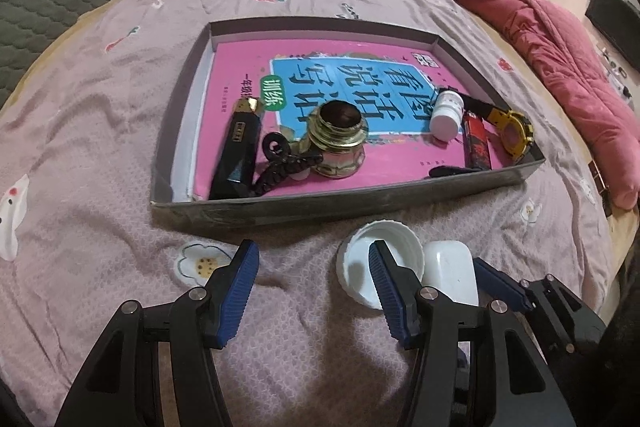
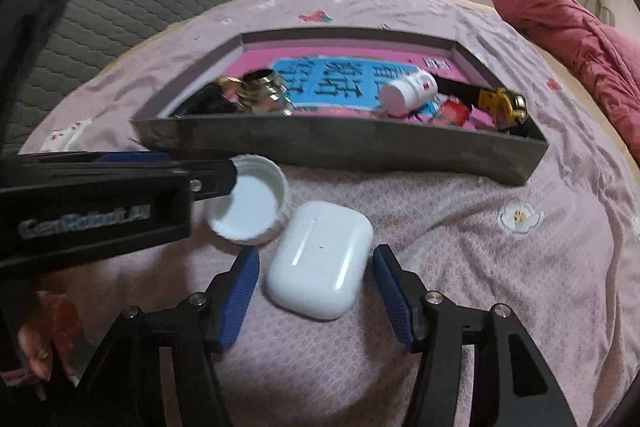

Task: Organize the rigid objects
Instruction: 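Close left gripper on white bottle cap while right grasps white earbud case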

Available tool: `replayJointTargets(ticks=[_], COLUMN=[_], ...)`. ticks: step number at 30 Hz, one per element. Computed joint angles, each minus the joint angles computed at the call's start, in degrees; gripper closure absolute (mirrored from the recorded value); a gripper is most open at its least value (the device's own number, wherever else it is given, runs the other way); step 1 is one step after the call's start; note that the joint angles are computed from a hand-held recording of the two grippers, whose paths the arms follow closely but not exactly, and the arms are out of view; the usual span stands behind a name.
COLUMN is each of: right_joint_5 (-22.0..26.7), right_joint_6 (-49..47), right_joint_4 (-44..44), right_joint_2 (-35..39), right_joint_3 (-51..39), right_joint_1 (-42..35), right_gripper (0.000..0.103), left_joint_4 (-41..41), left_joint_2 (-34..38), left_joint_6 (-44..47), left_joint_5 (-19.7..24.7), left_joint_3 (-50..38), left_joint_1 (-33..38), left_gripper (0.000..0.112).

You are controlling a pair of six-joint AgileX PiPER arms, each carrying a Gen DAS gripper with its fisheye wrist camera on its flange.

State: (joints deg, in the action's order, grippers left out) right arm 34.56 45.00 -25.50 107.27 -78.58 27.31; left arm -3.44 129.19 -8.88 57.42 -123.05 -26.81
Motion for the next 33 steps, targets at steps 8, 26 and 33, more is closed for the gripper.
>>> replayJointTargets(ticks=[8,26,33], right_joint_5=[-0.41,-4.9,-7.28], right_joint_6=[-1.64,-14.47,-16.6], right_joint_4=[0.56,10.97,15.17], right_joint_2=[0.21,-3.44,-5.63], right_joint_3=[0.31,3.88,5.62], right_joint_1=[-1.32,-8.14,-10.05], right_gripper=[0.051,0.053,0.053], left_joint_4=[-0.43,-3.52,-4.15], left_joint_2=[3.02,2.69,0.41], left_joint_6=[0.39,3.17,4.92], left_joint_5=[2.38,-1.87,-3.67], left_joint_3=[-3.96,-2.88,-0.35], left_joint_1=[-0.69,-1.09,-1.04], left_gripper=[0.053,0.098,0.1])
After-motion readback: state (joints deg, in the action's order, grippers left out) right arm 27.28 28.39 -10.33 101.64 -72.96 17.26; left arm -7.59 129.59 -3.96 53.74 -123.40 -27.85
